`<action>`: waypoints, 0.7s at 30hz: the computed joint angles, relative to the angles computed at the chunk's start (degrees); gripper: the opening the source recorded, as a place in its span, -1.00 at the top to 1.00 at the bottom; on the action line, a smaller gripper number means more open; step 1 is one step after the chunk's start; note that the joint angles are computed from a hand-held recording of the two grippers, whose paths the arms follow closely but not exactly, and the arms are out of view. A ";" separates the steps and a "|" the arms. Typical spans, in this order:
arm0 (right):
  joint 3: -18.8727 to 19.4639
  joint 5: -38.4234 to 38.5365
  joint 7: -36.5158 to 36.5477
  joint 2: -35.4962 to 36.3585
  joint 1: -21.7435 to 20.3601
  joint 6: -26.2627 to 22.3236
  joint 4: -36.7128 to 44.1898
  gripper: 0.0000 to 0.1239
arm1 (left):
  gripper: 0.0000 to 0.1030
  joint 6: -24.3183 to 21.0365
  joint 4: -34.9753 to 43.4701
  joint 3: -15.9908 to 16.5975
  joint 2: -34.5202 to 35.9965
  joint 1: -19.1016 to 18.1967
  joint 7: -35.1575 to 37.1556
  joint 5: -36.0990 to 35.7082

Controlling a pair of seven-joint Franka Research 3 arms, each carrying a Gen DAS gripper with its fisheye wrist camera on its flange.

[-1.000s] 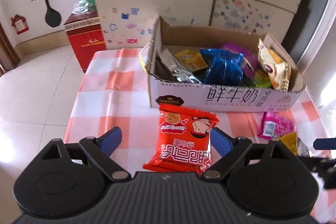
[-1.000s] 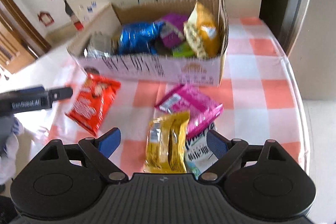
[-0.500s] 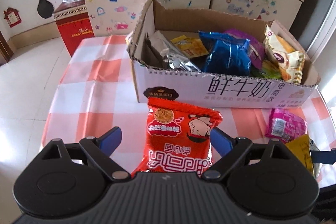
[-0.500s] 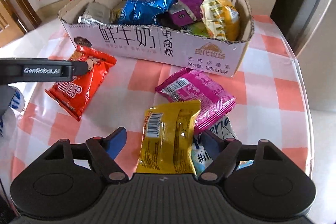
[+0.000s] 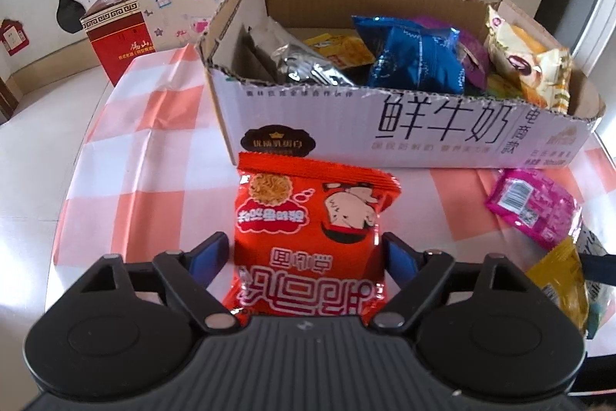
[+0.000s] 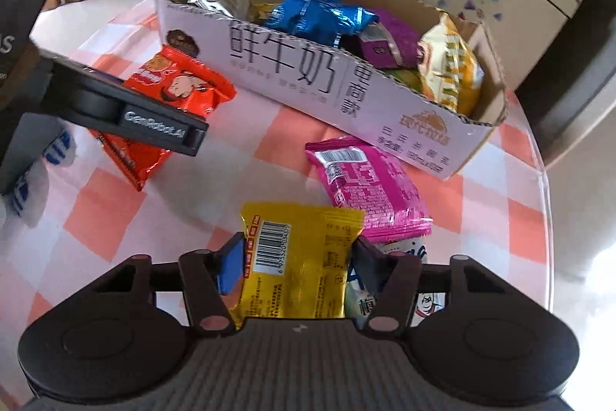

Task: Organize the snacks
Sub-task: 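Grasp the red cracker packet with left tool while right tool grasps yellow packet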

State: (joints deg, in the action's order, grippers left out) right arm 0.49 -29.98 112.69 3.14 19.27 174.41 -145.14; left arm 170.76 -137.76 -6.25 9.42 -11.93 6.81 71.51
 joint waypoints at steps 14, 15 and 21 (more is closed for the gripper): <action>3.21 19.20 -17.09 -1.34 -1.30 3.81 -2.78 0.08 | -0.38 1.01 -4.09 -0.80 -3.53 1.38 1.89 -1.64; 3.60 21.58 -18.91 -1.36 -1.30 3.88 -2.83 0.08 | -0.38 0.94 -4.35 -0.87 -3.79 1.45 1.84 -1.56; 5.07 32.84 -27.69 -1.94 -0.82 4.33 -3.13 0.08 | -0.38 2.11 -6.18 -1.33 -5.47 2.28 2.10 -2.18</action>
State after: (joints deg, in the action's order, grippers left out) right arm 5.56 2.86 85.00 1.20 18.45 178.73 -148.28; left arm 172.88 -143.94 -7.58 3.95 -9.65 8.91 69.34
